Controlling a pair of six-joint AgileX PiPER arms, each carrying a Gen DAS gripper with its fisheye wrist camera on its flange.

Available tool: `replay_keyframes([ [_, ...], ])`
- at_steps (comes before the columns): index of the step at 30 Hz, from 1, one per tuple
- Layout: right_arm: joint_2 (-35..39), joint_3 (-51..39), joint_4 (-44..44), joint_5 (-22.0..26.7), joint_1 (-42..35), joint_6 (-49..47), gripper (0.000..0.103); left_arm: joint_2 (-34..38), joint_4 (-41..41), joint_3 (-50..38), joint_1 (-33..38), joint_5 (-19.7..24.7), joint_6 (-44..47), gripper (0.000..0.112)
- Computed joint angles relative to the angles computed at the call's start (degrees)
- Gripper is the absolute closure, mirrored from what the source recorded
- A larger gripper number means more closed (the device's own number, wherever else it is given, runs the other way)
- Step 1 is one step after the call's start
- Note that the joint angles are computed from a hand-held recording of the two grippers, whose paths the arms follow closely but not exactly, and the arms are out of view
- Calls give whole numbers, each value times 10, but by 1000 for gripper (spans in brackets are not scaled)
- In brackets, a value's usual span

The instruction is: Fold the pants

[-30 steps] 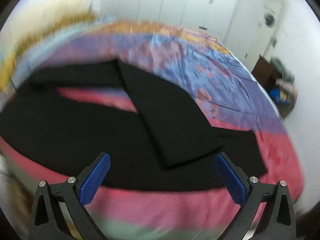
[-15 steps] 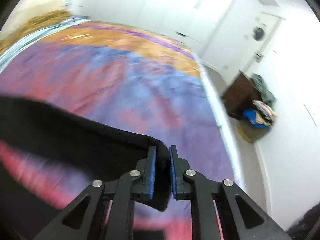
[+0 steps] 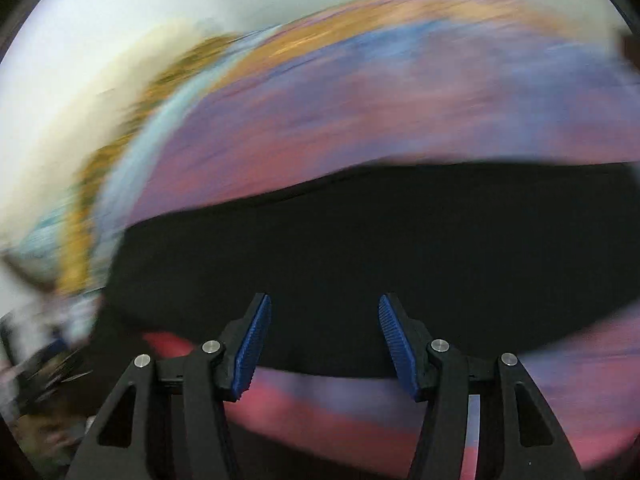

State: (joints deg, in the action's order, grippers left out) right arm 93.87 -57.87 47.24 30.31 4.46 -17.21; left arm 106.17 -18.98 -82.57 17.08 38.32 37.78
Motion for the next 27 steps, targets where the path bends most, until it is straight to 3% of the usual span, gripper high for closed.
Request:
replay_keyframes([
  [3, 165, -169, 129, 22, 107, -50, 46, 58, 37, -51, -16, -34, -52, 10],
  [6, 291, -331, 70, 72, 136, 46, 46, 112, 89, -93, -31, -42, -82, 10],
  [8, 315, -359, 43, 88, 117, 74, 46, 132, 136, -95, -35, -54, -100, 10],
  [10, 288, -315, 17, 73, 74, 74, 46, 133, 109, -82, -22, -60, -66, 10],
  [12, 227, -226, -9, 45, 2, 67, 46, 123, 70, -61, -3, -59, -23, 10],
  [15, 132, -107, -56, 21, -156, 50, 46, 94, 73, -6, 13, -75, -2, 10],
  [20, -53, 34, -323, 29, -406, 186, 42, 29, -9, 79, 47, -51, 102, 10],
  [22, -135, 72, -343, 64, -447, 170, 41, -15, -47, 135, 49, -36, 150, 10],
  [24, -248, 134, -273, 123, -486, 70, 39, -52, -74, 181, 45, -21, 185, 10],
  [27, -420, 240, -125, 295, -514, -61, 27, -112, -115, 263, 23, -8, 247, 10],
])
